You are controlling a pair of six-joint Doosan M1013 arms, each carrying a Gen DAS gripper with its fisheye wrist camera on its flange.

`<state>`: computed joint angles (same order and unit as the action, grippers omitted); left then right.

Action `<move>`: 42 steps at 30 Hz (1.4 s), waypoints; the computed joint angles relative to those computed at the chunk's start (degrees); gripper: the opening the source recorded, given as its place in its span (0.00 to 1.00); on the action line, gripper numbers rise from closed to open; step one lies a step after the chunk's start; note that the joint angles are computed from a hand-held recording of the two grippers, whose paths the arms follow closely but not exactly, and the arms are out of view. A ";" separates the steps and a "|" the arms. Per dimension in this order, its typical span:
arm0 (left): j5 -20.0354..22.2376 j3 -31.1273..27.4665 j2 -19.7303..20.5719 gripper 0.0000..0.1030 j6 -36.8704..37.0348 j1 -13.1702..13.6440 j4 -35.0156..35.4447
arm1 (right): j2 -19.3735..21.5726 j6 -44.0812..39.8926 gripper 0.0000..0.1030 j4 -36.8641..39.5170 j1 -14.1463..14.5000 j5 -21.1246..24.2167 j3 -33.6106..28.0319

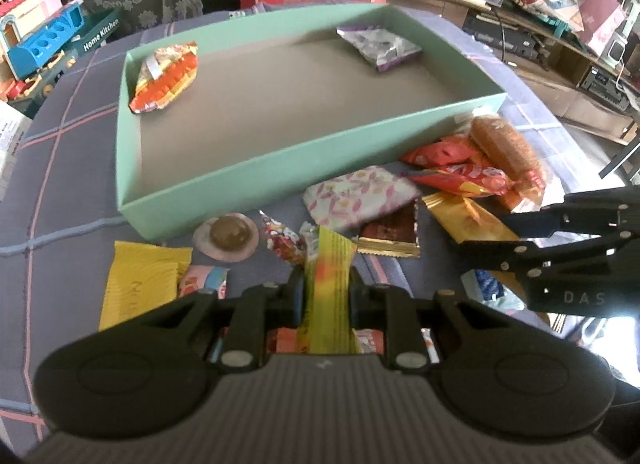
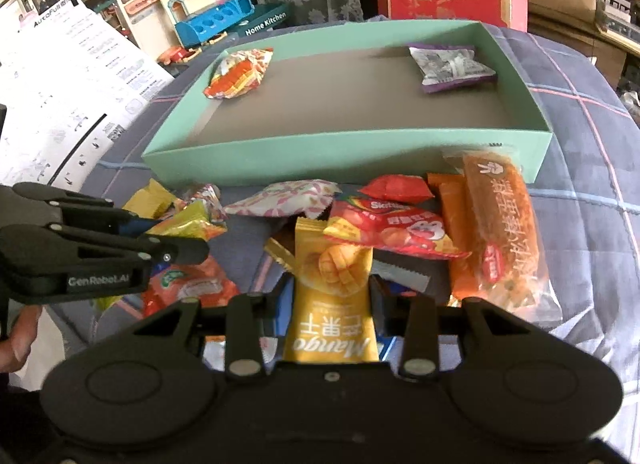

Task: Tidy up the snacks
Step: 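Lift both held snacks and carry them over the mint-green box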

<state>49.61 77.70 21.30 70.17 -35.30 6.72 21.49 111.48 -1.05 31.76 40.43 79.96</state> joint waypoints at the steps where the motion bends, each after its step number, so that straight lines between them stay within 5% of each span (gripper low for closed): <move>1: -0.36 0.27 -0.30 0.19 -0.04 0.00 -0.02 | -0.08 0.07 0.37 -0.16 0.08 -0.19 -0.01; 15: -5.89 2.73 -3.80 0.19 -2.47 1.20 -3.11 | -2.88 -1.93 0.37 8.63 -1.26 -4.44 0.83; 26: -5.95 2.82 -3.89 0.19 -4.43 2.32 -2.96 | -2.43 -1.39 0.37 15.64 -3.22 -5.04 0.33; 34: -4.93 0.26 -1.88 0.19 -4.32 2.66 -0.53 | -0.83 3.77 0.37 7.20 -2.87 -1.95 -2.32; 42: -3.52 -9.15 4.03 0.19 -5.96 4.54 4.47 | 4.38 4.67 0.37 1.43 -4.24 -0.39 -10.99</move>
<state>46.10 68.54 25.33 64.21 -30.76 11.19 25.87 116.15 0.39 27.53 40.04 68.97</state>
